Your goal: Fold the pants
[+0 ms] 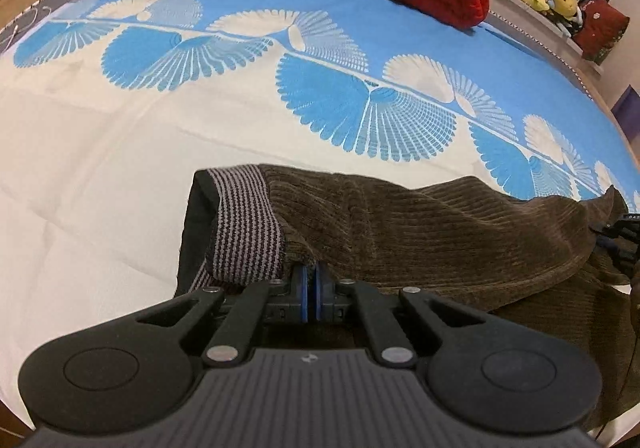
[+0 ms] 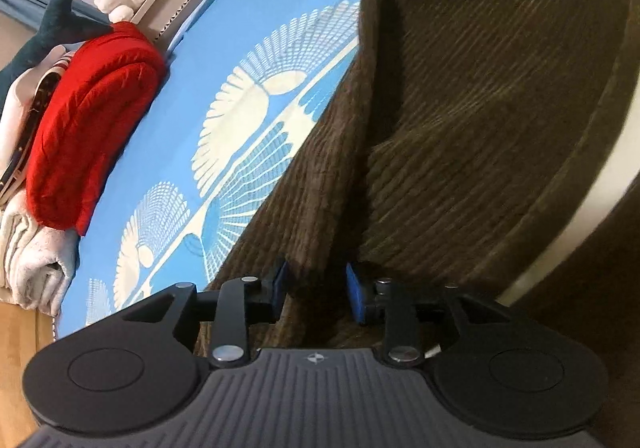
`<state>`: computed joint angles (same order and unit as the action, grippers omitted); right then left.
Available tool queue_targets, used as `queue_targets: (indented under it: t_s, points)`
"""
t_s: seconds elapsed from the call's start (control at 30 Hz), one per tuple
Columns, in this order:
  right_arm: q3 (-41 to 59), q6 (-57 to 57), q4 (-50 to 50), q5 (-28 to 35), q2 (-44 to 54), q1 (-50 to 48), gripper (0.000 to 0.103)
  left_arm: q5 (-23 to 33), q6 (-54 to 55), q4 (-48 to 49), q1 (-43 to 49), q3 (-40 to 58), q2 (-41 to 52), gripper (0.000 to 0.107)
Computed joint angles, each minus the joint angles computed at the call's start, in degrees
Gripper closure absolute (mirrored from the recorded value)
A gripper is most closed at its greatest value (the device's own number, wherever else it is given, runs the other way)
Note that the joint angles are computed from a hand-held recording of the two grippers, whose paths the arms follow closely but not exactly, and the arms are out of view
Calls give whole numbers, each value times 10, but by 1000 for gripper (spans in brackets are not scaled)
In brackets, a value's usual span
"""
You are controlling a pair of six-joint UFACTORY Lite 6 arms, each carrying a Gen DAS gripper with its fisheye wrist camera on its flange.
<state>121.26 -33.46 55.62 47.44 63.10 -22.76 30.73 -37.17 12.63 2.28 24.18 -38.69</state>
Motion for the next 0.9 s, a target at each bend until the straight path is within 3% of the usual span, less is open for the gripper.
queue_targets:
  t_s: [0.13, 0.23, 0.43, 0.57, 0.67, 0.77, 0.83, 0.9]
  points:
    - [-88, -84, 74, -6, -81, -14, 94, 8, 15, -6, 8, -2, -28, 104]
    - [-175, -105, 58, 6, -181, -38, 94, 28, 38, -23, 24, -7, -67, 104]
    - [-396, -175, -64, 73, -417, -134, 94, 127, 59, -20, 43, -29, -192, 105]
    - [-504, -227, -205, 131, -480, -205, 94, 177, 187, -87, 133, -49, -226, 105]
    - [-515, -233, -291, 145, -455, -218, 93, 178, 301, -151, 214, -59, -192, 104]
    - [-482, -305, -247, 141, -451, -242, 91, 175, 375, -215, 289, -68, -192, 98]
    - [-423, -329, -191, 159, -423, -266, 91, 178, 420, -264, 341, -67, -183, 78]
    - [-365, -338, -145, 151, -392, -278, 91, 175, 429, -283, 360, -67, -174, 75]
